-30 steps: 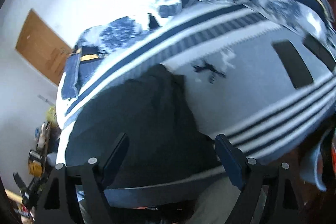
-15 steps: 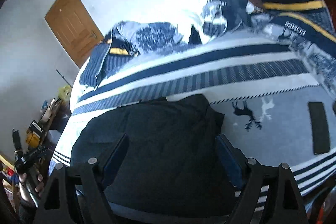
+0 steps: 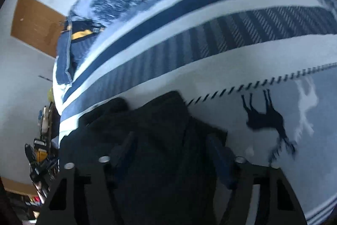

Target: Fold large clothes

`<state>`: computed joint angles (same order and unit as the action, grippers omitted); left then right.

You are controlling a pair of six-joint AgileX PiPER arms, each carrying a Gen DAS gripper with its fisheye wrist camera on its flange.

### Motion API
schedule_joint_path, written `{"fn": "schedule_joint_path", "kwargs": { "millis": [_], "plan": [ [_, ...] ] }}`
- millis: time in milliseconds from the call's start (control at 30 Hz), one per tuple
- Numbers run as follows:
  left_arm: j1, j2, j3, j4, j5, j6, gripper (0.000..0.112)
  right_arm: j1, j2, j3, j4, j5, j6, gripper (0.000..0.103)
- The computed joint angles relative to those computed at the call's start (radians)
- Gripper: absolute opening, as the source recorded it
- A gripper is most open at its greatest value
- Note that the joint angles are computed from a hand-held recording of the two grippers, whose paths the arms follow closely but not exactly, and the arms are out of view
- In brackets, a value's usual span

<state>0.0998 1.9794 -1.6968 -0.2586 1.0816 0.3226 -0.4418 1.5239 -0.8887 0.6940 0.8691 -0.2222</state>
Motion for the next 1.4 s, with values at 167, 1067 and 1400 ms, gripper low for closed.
{"fn": "schedule_joint_path", "kwargs": {
  "millis": [167,1067,1400],
  "plan": [
    [0.053,0.069,-0.061,-0.18,0.104,0.057,0.017,0.032,0.126,-0.032,0.052,-0.029,-0.053,0.033],
    [-0.046,0.004,0.182,-0.054,-0.411,0.003,0.003,0.395,0.204,-0.141,-0.647,-0.293,0.676,0.002],
    [0.004,-0.091,0.169,0.043,-0.298,-0.089,0.026,0.241,0.03,-0.025,-0.402,-0.273,0.476,0.016]
  ]
}}
